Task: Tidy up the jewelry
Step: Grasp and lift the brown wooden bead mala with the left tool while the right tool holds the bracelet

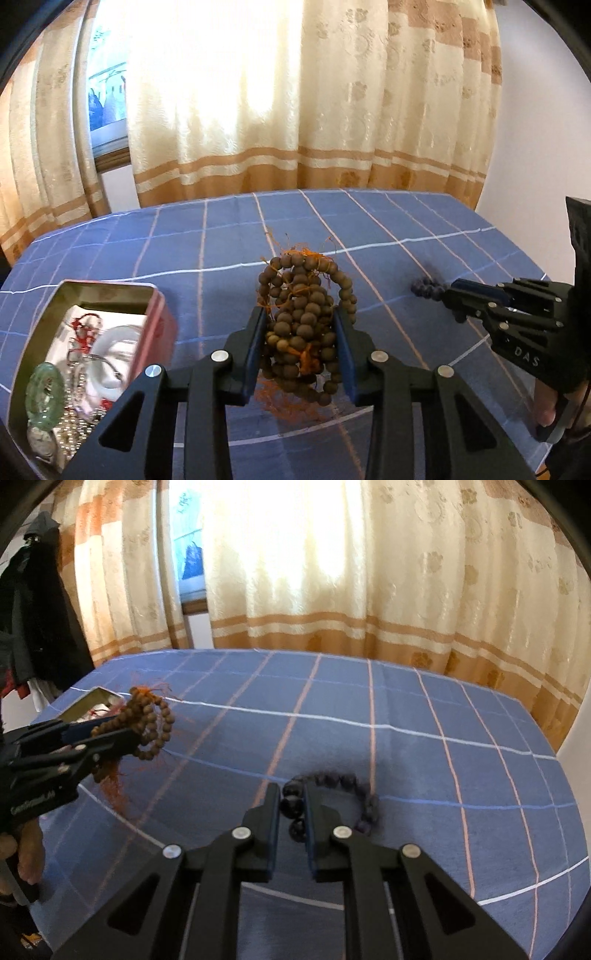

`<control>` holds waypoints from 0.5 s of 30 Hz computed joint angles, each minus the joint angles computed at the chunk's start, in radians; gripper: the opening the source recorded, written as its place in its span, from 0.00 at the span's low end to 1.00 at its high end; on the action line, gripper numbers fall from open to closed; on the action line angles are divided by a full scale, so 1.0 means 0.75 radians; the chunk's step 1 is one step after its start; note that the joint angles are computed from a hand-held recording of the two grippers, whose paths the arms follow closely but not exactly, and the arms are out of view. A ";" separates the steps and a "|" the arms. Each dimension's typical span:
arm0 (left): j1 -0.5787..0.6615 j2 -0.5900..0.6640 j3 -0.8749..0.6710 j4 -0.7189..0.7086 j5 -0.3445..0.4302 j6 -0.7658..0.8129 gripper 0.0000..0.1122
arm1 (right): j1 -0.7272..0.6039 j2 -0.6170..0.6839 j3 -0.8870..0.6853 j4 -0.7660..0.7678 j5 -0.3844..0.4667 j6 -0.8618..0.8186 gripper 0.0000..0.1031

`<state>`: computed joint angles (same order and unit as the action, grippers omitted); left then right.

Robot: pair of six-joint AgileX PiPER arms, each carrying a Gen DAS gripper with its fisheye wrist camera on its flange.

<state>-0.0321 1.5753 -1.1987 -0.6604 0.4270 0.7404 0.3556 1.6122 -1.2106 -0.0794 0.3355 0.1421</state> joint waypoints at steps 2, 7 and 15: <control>0.027 -0.022 0.007 -0.037 0.006 0.037 0.33 | 0.025 -0.025 -0.006 -0.009 -0.002 0.007 0.15; 0.083 -0.060 0.005 -0.109 0.032 0.096 0.33 | 0.072 -0.036 -0.083 0.077 0.031 -0.070 0.14; 0.167 -0.088 0.000 -0.132 0.070 0.117 0.33 | 0.144 0.024 -0.221 0.114 0.078 -0.121 0.02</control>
<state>0.0928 1.5093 -1.1986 -0.7596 0.4798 0.8281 0.4633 1.6299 -1.3767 0.0063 0.3943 0.0513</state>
